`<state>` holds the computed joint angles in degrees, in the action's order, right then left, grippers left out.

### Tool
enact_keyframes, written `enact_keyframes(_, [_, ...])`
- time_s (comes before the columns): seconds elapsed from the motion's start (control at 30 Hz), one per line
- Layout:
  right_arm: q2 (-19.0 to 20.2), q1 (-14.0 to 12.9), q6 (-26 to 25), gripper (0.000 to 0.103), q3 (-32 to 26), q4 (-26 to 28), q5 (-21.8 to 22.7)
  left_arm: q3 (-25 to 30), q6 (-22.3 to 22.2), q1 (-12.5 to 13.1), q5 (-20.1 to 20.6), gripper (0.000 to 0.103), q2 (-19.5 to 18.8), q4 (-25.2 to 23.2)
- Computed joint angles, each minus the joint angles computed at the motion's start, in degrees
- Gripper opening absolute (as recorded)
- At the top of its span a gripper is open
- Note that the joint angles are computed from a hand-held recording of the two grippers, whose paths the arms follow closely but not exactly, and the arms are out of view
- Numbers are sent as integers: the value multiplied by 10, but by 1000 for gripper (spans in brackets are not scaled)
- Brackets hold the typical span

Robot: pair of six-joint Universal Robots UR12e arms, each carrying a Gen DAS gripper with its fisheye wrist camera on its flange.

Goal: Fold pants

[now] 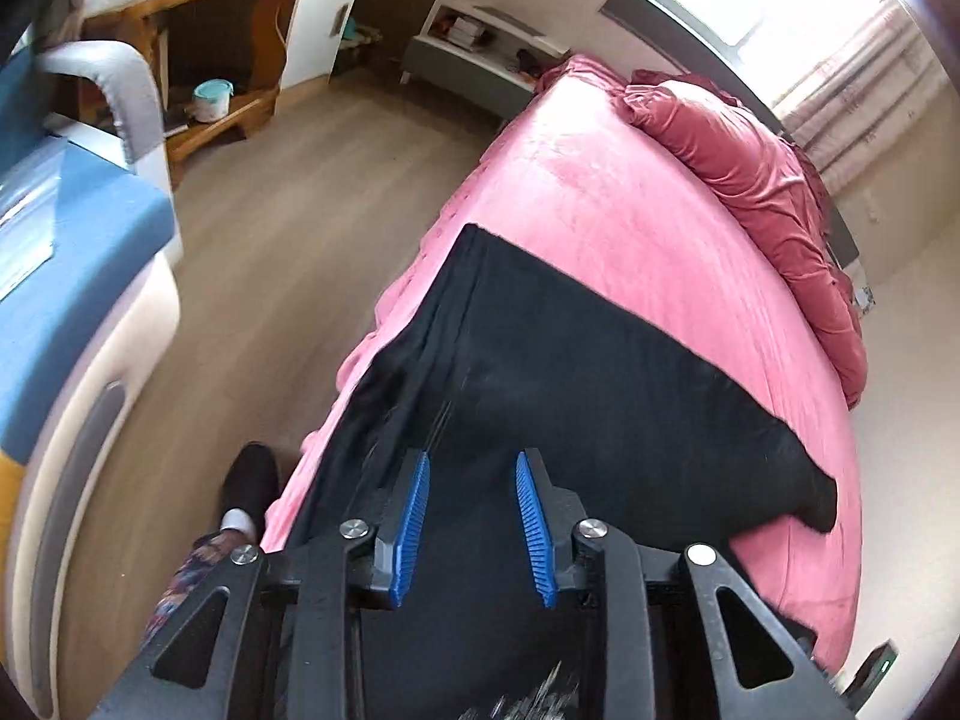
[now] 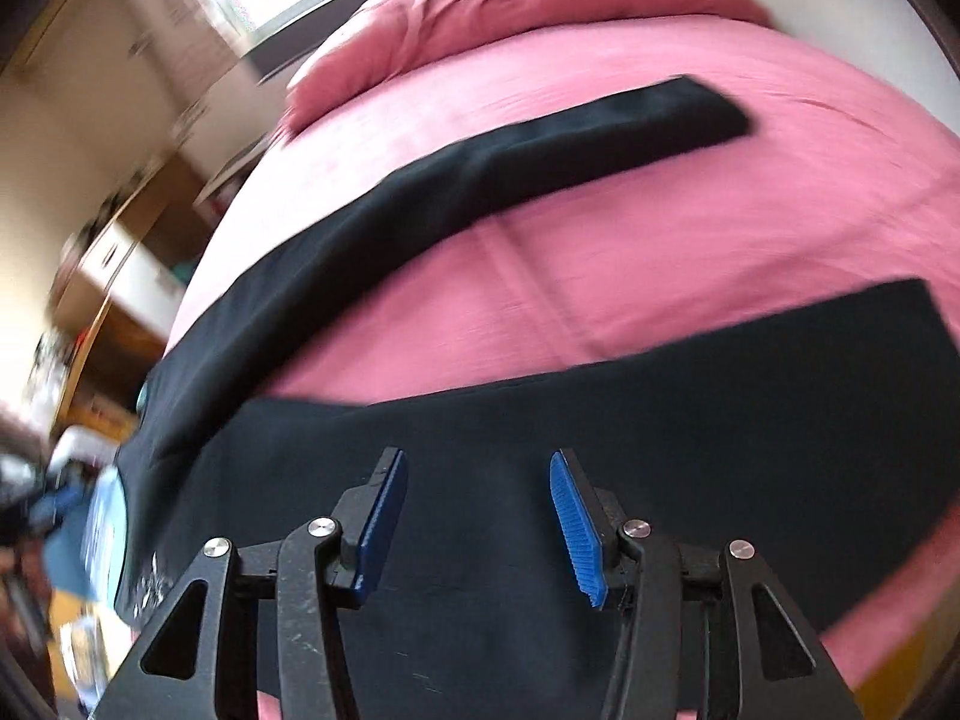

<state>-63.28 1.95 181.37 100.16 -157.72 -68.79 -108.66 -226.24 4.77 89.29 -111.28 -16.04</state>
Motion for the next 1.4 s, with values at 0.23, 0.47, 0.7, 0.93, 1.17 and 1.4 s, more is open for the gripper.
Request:
enact_keyframes(0.23, [16,32,-63,60,-19,27,-9,66,-23,28,-30,34,-52,-34])
enact_keyframes(0.47, [35,35,-54,62,-36,57,-21,124,-56,52,-65,34,-104,-56])
enact_keyframes(0.7, [41,35,-46,67,-37,61,-21,175,-91,61,-60,34,-144,-99])
enact_keyframes(0.93, [47,41,-40,74,-44,60,-27,221,-45,56,-48,31,-166,-168])
enact_keyframes(1.17, [50,45,-40,75,-46,56,-33,184,9,38,-10,9,-139,-81])
enact_keyframes(1.4, [50,47,-48,75,-48,59,-41,96,57,25,-48,9,-72,125])
